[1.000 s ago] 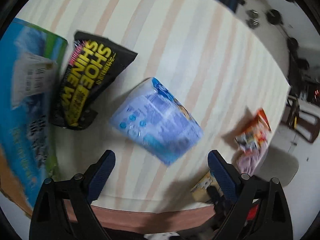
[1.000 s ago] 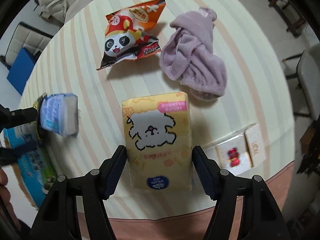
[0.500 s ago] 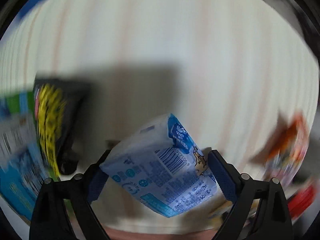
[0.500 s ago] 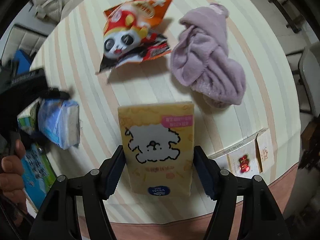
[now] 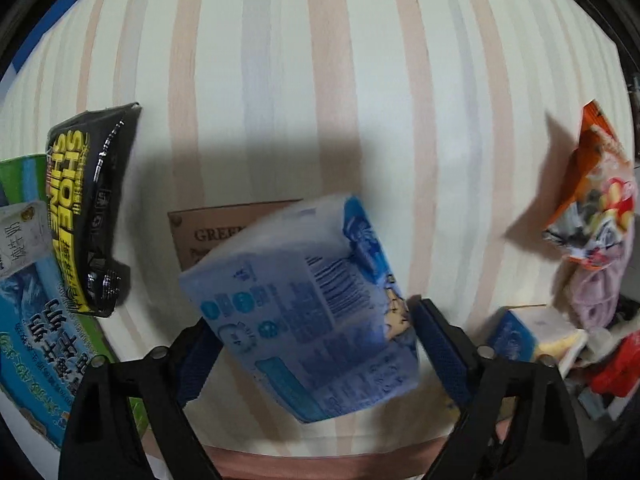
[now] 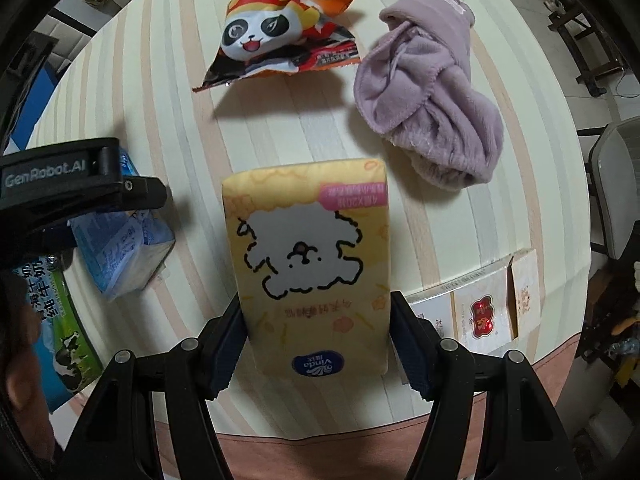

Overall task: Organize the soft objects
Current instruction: 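Grasp the blue tissue pack with the left tool while the right tool grasps the yellow tissue box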

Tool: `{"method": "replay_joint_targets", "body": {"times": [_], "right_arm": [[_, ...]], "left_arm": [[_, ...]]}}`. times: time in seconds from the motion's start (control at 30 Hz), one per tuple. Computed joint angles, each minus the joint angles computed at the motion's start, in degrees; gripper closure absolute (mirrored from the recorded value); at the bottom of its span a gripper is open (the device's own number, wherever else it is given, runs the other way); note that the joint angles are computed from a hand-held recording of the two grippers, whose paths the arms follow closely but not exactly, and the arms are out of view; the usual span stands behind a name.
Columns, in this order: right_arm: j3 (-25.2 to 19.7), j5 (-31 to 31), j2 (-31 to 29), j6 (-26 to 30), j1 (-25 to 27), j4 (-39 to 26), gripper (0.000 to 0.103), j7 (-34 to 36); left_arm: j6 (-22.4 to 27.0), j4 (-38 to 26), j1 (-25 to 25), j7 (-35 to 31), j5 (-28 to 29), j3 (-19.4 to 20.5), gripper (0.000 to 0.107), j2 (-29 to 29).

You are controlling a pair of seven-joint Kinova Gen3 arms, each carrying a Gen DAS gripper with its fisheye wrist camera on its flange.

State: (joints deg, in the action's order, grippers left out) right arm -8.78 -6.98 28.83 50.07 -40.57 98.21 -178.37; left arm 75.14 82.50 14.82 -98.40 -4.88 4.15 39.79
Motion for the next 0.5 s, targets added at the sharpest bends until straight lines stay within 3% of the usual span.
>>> {"method": "replay_joint_targets", "body": {"times": [0.03, 0.1, 0.17, 0.3, 0.5], "right_arm": [[0.10, -0.07, 0.33, -0.05, -0.17, -0.14, 0.033, -0.44], [0.35, 0.02, 1.46, -0.43, -0.71, -0.94, 0.033, -1.33], [0.65, 0.33, 1.75, -0.68, -1.41, -1.03, 0.035, -2.51], [0.97, 1.50, 2.02, -0.27, -2.29, -1.72, 0.036, -3.69], [1.43, 4.20, -1.75, -1.06, -5.72, -0.25, 0.037, -8.89]], "left_arm": [[-1.21, 1.16, 0.11, -0.48, 0.18, -0.09, 0.023, -1.06], [-2.84, 2.31, 0.34, -0.91, 0.01, 0.66, 0.049, -2.89], [-3.20, 4.00, 0.40, -1.78, 0.04, 0.95, 0.059, -4.60], [-4.41, 6.09, -0.39, -3.76, -0.37, 0.87, 0.067, -7.18], [-5.14, 8.90, -4.78, -9.63, 2.18, 1.33, 0.070, -13.04]]}}
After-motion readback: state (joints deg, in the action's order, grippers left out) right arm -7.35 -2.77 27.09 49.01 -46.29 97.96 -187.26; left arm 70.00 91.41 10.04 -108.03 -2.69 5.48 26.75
